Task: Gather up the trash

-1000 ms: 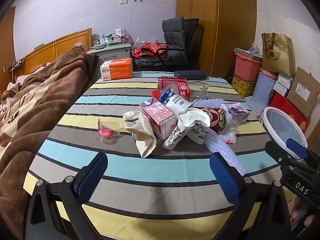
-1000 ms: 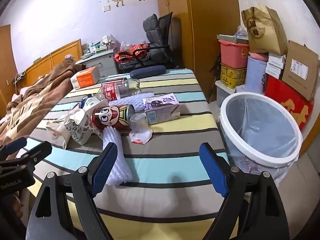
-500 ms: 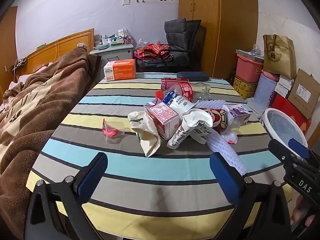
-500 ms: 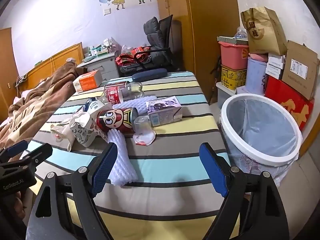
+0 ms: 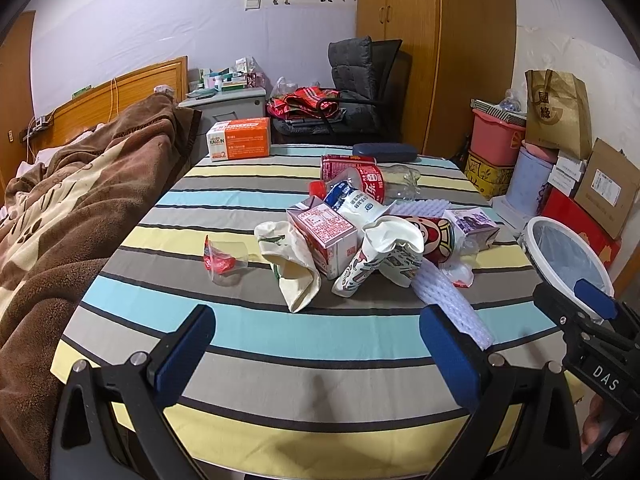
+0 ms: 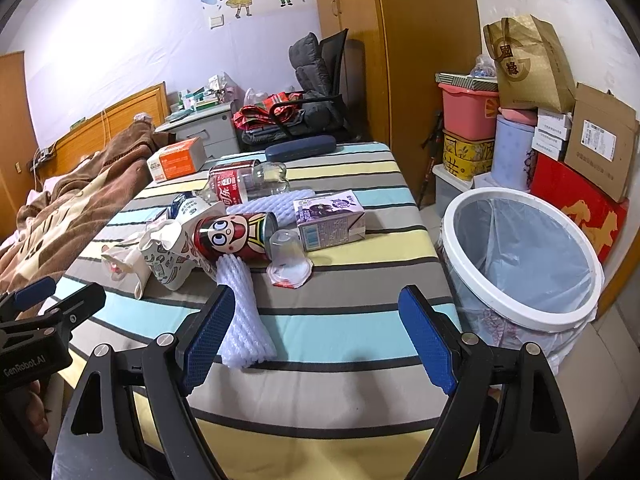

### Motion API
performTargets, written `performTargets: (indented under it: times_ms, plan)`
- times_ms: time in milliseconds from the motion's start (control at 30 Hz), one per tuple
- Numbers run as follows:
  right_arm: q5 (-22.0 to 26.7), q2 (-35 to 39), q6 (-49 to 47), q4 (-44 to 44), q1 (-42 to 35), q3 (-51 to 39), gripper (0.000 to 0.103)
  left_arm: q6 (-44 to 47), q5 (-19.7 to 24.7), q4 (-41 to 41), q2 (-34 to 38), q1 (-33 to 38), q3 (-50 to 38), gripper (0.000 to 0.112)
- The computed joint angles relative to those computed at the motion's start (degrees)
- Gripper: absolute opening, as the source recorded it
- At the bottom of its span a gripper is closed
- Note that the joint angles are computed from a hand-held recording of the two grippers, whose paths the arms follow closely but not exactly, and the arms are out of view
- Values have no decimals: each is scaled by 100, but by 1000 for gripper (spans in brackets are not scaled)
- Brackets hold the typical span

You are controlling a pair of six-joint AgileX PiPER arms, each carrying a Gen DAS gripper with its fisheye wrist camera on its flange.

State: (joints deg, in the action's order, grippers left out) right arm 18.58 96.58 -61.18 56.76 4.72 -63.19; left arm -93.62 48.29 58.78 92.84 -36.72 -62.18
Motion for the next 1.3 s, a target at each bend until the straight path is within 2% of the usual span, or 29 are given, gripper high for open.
performTargets:
  times_ms: [1300]
  plan:
    - [-53, -76, -280, 214, 3, 130, 86, -89, 76, 40, -49, -57, 5, 103]
